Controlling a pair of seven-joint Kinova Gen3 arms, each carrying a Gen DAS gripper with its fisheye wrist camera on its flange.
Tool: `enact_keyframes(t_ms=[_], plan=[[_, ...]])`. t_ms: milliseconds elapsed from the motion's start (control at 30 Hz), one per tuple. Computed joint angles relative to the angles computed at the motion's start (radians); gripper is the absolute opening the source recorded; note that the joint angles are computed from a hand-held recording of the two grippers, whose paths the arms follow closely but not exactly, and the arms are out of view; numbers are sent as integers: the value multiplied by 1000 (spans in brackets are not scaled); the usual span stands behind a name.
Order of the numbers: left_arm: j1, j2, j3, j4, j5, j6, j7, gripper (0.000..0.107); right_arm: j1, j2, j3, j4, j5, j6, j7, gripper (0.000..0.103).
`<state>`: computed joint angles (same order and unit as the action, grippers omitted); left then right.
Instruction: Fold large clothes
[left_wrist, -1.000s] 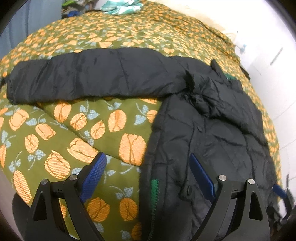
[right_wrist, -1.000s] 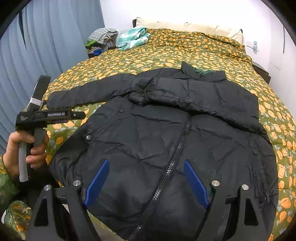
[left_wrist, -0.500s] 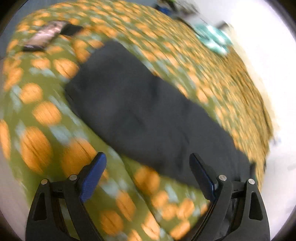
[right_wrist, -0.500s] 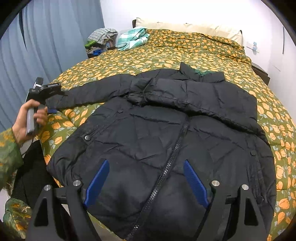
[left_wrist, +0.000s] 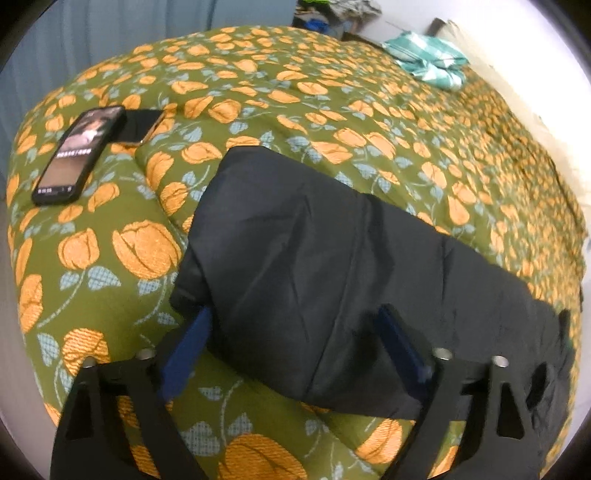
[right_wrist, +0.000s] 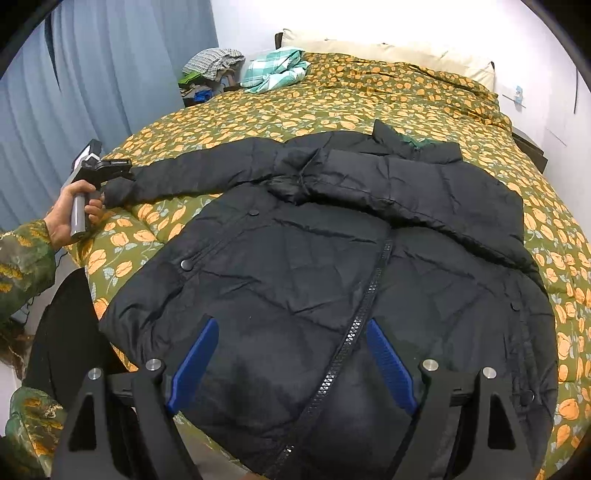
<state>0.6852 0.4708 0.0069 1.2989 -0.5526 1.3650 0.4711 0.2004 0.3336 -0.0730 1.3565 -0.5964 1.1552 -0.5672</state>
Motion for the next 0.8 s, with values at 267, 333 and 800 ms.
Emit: enact_keyframes(t_ms=[267,333,800], plan=[[-14,4,4,-35,27,56,-60,76,2,-2,1,1,-2,0,-2,84],[2,8,-3,-51,6,88,-53,86,1,-2,1,0,-2,2,-3,84],[-49,-9,-3,-4,37,35,-189,23,-9,-9,5,10,5,13,-7,84]])
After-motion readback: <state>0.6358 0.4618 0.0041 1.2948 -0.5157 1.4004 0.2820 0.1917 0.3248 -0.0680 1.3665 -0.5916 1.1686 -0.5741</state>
